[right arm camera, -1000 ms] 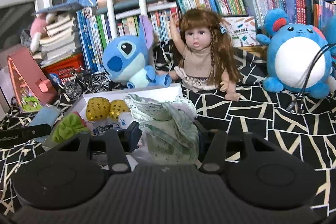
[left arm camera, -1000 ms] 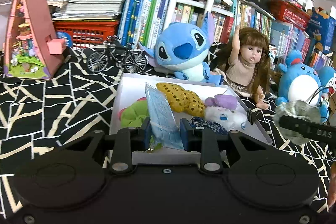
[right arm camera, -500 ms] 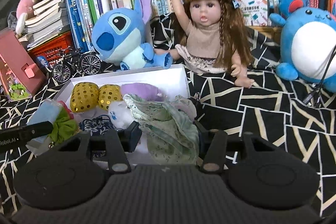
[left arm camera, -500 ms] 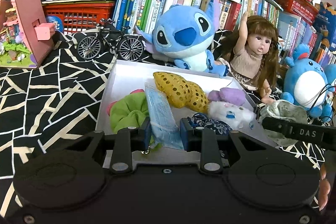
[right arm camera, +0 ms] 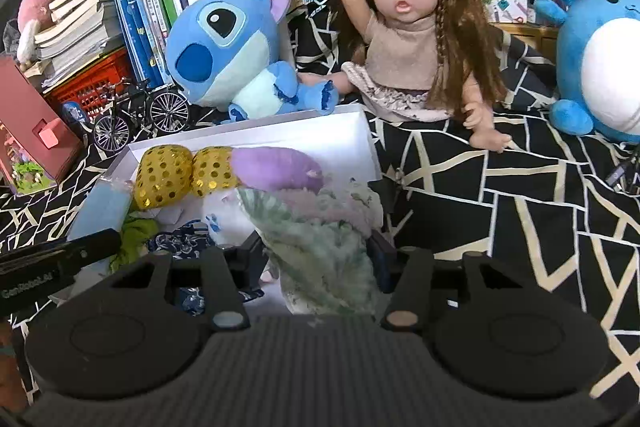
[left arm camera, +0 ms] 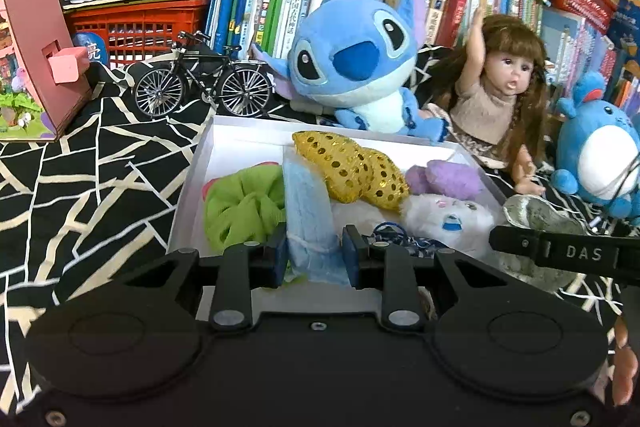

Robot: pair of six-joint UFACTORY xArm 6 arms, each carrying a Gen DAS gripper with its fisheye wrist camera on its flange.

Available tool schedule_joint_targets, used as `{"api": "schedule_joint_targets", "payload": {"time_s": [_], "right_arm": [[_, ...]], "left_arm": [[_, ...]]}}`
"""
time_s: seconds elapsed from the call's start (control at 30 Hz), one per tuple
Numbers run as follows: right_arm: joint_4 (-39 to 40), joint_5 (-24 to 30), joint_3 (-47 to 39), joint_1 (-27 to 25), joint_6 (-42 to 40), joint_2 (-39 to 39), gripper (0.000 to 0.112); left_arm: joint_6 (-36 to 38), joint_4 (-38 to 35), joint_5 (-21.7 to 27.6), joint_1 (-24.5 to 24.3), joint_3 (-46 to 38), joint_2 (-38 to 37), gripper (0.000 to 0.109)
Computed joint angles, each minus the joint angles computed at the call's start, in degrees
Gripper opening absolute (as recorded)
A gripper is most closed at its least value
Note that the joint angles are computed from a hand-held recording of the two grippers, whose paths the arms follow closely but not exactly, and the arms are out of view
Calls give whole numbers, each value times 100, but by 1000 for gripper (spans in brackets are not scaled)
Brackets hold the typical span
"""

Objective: Organize soft objects
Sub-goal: 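Carry the face mask in the left tool while the right tool carries the striped cloth into the white box, then open the left tool releasing the face mask while the right tool releases the striped cloth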

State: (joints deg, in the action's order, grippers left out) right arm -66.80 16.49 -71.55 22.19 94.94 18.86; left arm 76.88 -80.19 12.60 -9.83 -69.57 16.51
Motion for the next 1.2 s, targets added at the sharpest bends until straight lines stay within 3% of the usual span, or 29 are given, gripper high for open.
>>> {"api": "schedule_joint_targets", "payload": {"time_s": [0.1,0.27,0.47,0.57,0.7,0.8,0.93,1.2], "right_arm": [[410,9,-221,5,-356,177,57],[1154,-64,-556,2,-910,498,58],[1108,-264,-554,11,-839,577,63],[994,-323,-475,19,-875,483,76],[558,-413,-324,-3,-566,253,88],[175,-571,-143,-33,-298,27,90],[-841,-695,141,-40,558,-349,99],[-2676,-766,862,0,1892,-1179,103]], "left_arm": [[-635,479,-11,17,-230,228,27],[-1091,909,-70,17,-404,451,25],[-932,838,-26,47,-262,356,26],[-833,706,34,66,-187,251,40],[-503,406,69,62,-51,36,51],[-90,43,33,39,101,-176,62],[368,-353,149,67,378,-518,79],[1361,-1048,561,178,1059,-1214,87]]}}
